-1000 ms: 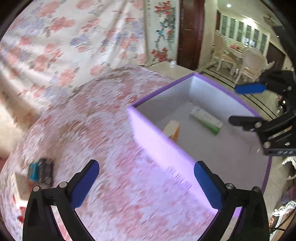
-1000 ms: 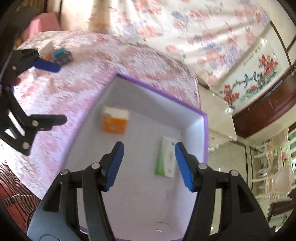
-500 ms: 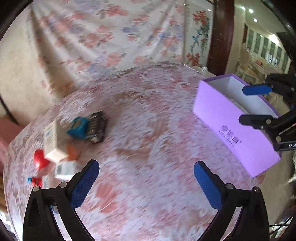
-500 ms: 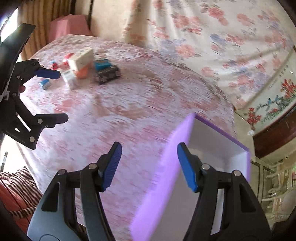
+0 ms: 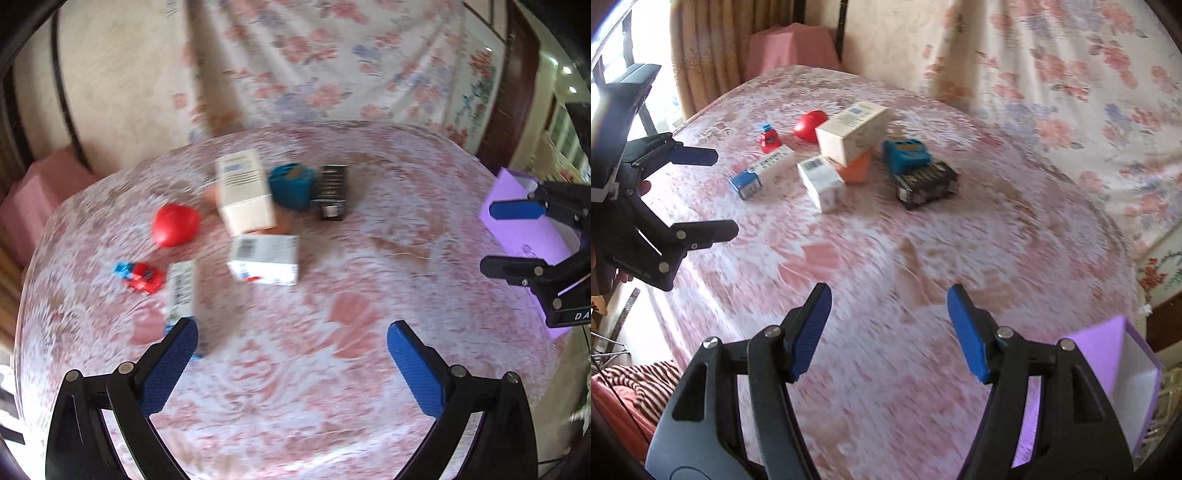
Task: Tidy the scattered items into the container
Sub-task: 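Move both tools back over the table toward the remaining boxes, then grasp the white barcode box with the right tool while the left tool grasps the blue-and-white tube box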
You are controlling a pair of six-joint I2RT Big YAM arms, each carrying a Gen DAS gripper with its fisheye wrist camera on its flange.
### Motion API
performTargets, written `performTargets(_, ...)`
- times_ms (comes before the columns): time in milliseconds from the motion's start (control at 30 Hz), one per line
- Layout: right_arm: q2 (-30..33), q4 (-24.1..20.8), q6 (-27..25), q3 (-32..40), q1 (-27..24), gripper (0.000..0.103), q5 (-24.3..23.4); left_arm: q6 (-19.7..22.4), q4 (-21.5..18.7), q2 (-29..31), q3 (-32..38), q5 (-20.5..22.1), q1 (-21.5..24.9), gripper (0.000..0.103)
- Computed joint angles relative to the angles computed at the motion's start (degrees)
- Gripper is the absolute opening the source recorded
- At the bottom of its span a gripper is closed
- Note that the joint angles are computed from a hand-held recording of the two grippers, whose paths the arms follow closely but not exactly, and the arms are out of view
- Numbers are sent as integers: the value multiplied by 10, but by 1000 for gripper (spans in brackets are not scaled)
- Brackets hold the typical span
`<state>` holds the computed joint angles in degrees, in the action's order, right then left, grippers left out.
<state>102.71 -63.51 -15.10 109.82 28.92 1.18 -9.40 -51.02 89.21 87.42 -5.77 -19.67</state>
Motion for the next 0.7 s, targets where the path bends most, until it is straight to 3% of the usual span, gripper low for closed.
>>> performTargets(167, 50, -5, 4, 46, 14, 68, -16, 1, 23, -8, -28, -14, 33, 103)
performTargets(433, 127, -14, -10, 123, 32, 68, -50, -18, 37, 10, -46, 51, 88, 103)
performTargets(700, 223, -46, -27, 241, 32, 68, -84, -22, 38, 55, -28, 55, 105, 103)
